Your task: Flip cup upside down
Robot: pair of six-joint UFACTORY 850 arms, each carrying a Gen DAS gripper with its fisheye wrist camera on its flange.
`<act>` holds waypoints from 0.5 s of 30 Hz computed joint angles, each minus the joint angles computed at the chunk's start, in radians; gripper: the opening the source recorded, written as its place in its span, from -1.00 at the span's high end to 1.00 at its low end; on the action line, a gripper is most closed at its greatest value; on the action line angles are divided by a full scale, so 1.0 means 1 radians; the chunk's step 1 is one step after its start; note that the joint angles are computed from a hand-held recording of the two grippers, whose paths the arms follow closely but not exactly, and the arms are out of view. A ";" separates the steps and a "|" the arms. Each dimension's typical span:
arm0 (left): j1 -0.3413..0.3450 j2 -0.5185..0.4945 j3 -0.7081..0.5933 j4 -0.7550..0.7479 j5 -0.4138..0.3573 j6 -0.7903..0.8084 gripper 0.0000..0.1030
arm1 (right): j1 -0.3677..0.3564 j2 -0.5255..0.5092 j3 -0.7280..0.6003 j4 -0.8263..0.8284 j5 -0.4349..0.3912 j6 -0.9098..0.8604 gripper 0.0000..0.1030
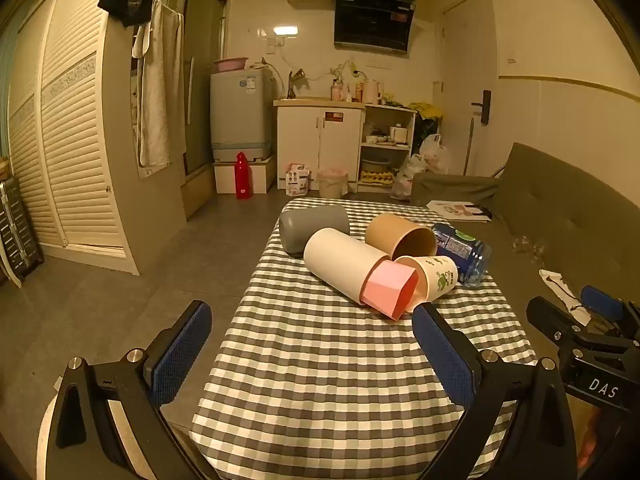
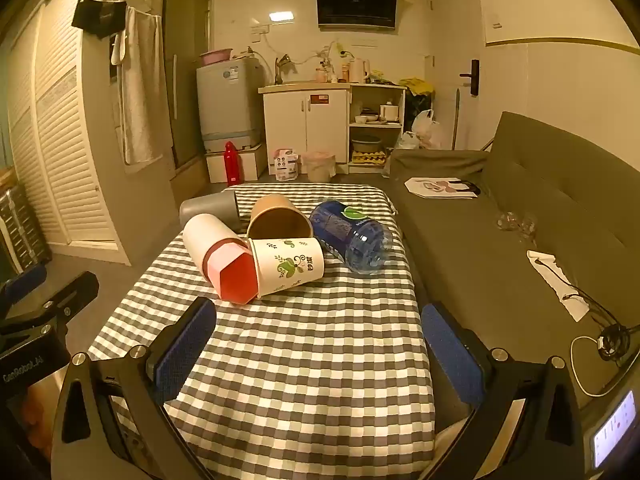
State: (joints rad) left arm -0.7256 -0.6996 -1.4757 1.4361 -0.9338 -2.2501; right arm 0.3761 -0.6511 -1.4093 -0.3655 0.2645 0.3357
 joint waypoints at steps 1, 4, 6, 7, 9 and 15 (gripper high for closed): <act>0.000 0.000 0.000 0.000 -0.002 -0.001 -1.00 | 0.000 0.000 0.001 0.006 0.000 -0.006 -0.99; 0.005 0.001 0.002 -0.001 0.002 -0.012 -1.00 | 0.001 0.001 0.002 0.003 0.000 -0.004 -0.99; 0.009 0.000 0.001 -0.002 0.000 -0.016 -1.00 | 0.001 0.002 0.005 0.010 0.001 -0.011 -0.99; 0.011 0.000 0.001 -0.002 0.001 -0.018 -1.00 | 0.002 0.003 0.006 0.012 0.002 -0.015 -0.99; 0.010 0.000 0.006 0.004 0.003 -0.025 -1.00 | 0.001 0.006 0.010 0.023 0.001 -0.025 -0.99; 0.001 -0.002 0.008 0.018 -0.016 -0.023 -1.00 | 0.006 -0.005 -0.005 0.002 -0.001 -0.008 -0.99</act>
